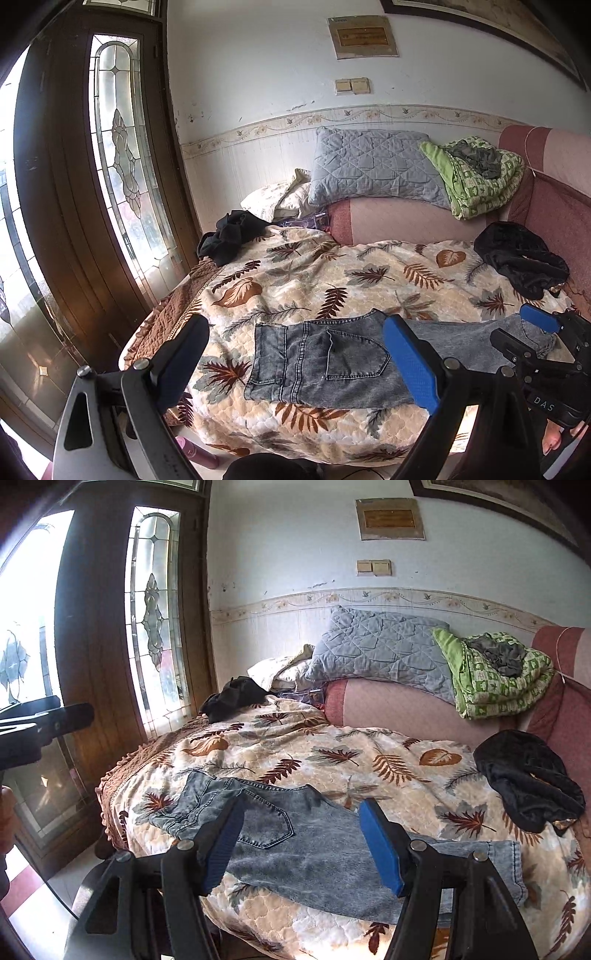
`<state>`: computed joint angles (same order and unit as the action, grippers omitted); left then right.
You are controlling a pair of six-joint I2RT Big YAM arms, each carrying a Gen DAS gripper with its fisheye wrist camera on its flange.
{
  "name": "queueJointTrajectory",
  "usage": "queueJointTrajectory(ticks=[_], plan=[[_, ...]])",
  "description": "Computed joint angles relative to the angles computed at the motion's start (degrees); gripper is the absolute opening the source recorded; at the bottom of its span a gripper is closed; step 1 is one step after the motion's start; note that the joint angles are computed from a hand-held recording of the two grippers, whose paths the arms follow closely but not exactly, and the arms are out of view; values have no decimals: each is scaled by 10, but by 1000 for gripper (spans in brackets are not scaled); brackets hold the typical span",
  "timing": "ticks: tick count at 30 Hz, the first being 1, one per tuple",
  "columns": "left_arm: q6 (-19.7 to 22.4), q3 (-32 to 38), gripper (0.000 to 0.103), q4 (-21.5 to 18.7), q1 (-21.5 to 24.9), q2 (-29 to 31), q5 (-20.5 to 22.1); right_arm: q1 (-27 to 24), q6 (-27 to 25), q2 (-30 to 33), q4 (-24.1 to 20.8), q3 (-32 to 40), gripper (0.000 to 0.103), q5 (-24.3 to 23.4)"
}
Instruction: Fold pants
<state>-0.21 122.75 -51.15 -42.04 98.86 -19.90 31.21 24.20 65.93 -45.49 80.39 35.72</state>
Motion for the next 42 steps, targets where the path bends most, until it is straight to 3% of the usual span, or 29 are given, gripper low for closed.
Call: queueJointTrajectory(ticks=[9,15,26,37,42], plan=[[-7,22,95,-12,3,19,0,-10,9,-12,-1,-9,69,6],[-24,64,95,-24,8,61,24,-19,28,-35,-31,-25,69,28],[-31,216,95,-99,-3,173,56,-56,59,-64,-76,-49,69,44],[-25,329,95,-159,-12,244,61,-81,56,-61,-62,-62,69,19],[-25,334,95,-163,-11,249,58,-86,52,-52,-48,-62,69,4]])
